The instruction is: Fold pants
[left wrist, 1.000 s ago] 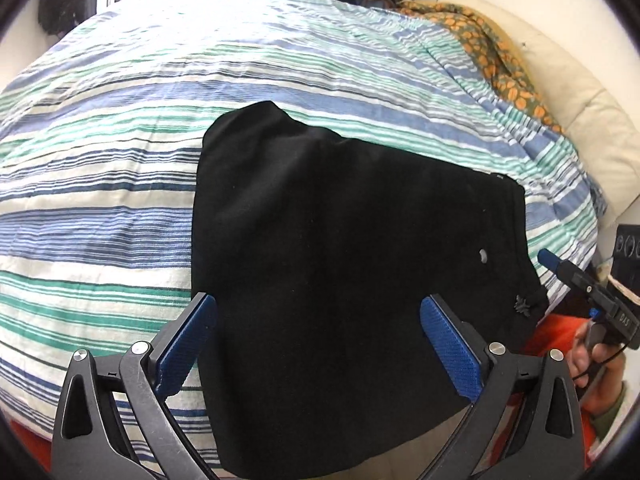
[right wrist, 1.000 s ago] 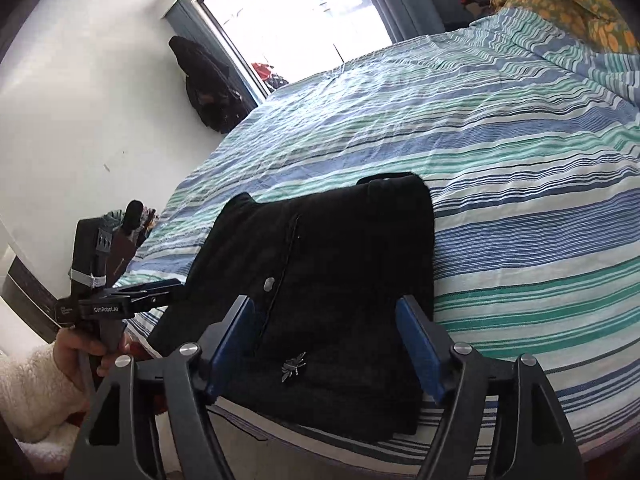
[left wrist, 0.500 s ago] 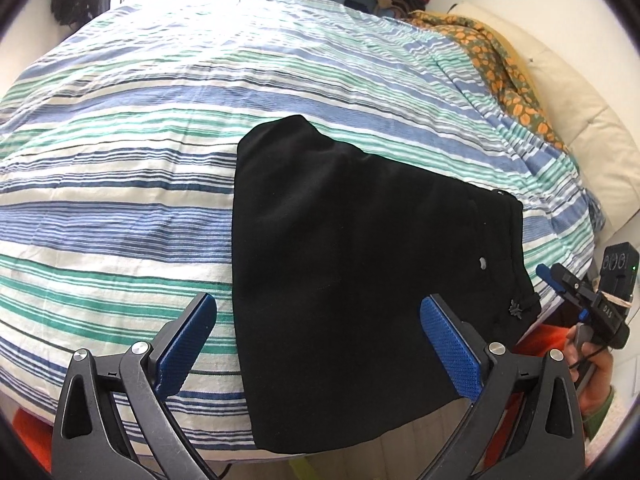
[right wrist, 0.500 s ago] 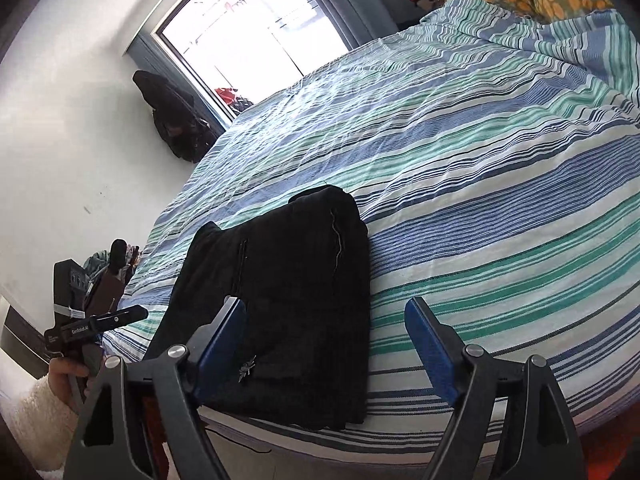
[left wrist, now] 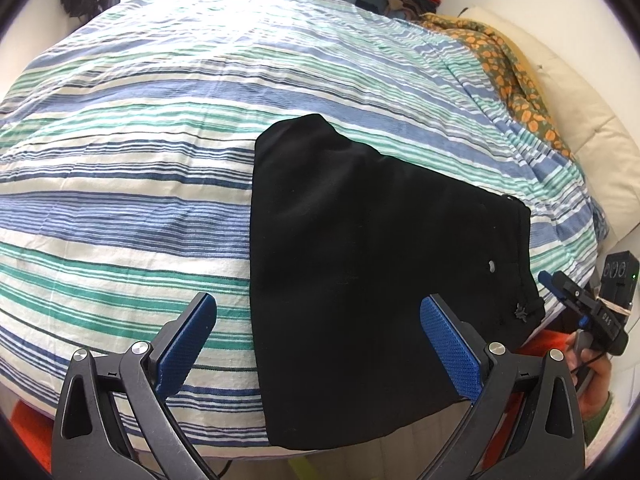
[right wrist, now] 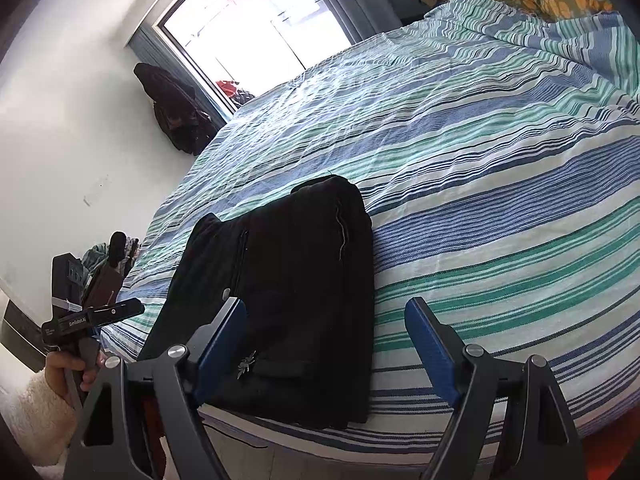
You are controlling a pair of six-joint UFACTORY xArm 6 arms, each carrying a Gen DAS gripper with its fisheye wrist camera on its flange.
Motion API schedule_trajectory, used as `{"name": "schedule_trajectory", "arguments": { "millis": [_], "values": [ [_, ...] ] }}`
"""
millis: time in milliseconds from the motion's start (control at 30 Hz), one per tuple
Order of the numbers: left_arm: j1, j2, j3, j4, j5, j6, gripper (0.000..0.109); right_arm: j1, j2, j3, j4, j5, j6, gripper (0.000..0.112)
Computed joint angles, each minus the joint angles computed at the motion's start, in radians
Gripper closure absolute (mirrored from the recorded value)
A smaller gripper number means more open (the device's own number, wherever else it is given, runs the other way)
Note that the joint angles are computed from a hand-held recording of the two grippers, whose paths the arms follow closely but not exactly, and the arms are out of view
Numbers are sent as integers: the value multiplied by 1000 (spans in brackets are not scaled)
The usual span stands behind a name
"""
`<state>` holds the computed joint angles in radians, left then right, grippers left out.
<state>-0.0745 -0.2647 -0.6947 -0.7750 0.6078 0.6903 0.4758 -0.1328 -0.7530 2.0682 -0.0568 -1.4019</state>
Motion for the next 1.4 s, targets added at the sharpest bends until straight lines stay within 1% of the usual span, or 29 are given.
{"name": "schedule_trajectory", "arguments": {
  "millis": [100, 233, 300, 400, 433, 467, 567, 600, 633, 733, 767, 833, 900, 933, 1000, 1033, 1067, 1100, 1133, 1167, 1200, 1233, 1267, 1300, 1333, 1367, 1400],
  "values": [
    [-1, -1, 1, 6, 0, -5, 7, 0, 2, -2, 5, 1, 1, 31],
    [-3, -1, 1, 10, 3, -11, 7, 1, 2, 5, -34, 6, 43, 31],
    [0, 2, -2, 16, 10, -16, 7, -12, -10, 16, -31, 29, 46, 31],
    [23, 22, -29, -4, 52, -17, 7, -69, -41, 32, 112, 78, -49, 31],
    [37, 28, -37, -25, 70, -10, 7, -94, -56, 53, 115, 114, -26, 31],
    [51, 36, -44, -45, 87, -5, 7, -124, -72, 82, 88, 170, 33, 31],
    [97, 78, -73, -70, 149, -1, 7, -228, -80, 150, -16, 404, 215, 31],
    [105, 91, -78, -60, 156, -11, 7, -246, -67, 153, -40, 456, 252, 31],
    [113, 107, -85, -57, 171, -14, 7, -251, -47, 144, -70, 480, 281, 31],
    [131, 165, -118, -83, 255, 16, 7, -233, 39, 78, -203, 504, 363, 31],
    [126, 179, -126, -85, 264, 24, 7, -219, 74, 46, -271, 495, 409, 31],
    [105, 194, -134, -89, 260, 50, 7, -182, 138, -11, -455, 446, 544, 31],
    [88, 207, -149, -109, 261, 78, 7, -164, 187, -55, -568, 435, 614, 29],
    [84, 220, -164, -124, 274, 86, 7, -161, 210, -75, -618, 439, 646, 25],
    [80, 254, -201, -148, 312, 86, 7, -154, 245, -110, -722, 437, 718, 22],
    [71, 268, -213, -137, 306, 66, 7, -154, 259, -125, -765, 441, 751, 23],
    [64, 280, -226, -120, 303, 46, 7, -157, 265, -134, -781, 451, 755, 36],
    [55, 283, -233, -98, 295, 23, 9, -160, 272, -145, -818, 468, 782, 42],
    [45, 276, -230, -68, 277, -1, 15, -159, 272, -149, -857, 467, 815, 46],
    [28, 257, -216, -15, 237, -35, 24, -154, 266, -147, -880, 459, 827, 54],
    [13, 234, -199, 38, 202, -61, 44, -143, 256, -142, -909, 439, 839, 57],
    [11, 215, -184, 51, 189, -55, 59, -129, 244, -133, -941, 413, 849, 62],
    [9, 192, -170, 51, 181, -44, 68, -111, 231, -125, -999, 383, 885, 67],
    [8, 174, -163, 63, 175, -48, 79, -95, 218, -120, -1056, 357, 924, 69],
    [6, 153, -158, 77, 172, -60, 88, -80, 205, -117, -1115, 336, 970, 72],
    [7, 135, -159, 74, 181, -60, 90, -71, 198, -123, -1160, 321, 1003, 76],
    [7, 114, -162, 64, 193, -54, 90, -62, 187, -128, -1180, 310, 1016, 77]
  ]
}}
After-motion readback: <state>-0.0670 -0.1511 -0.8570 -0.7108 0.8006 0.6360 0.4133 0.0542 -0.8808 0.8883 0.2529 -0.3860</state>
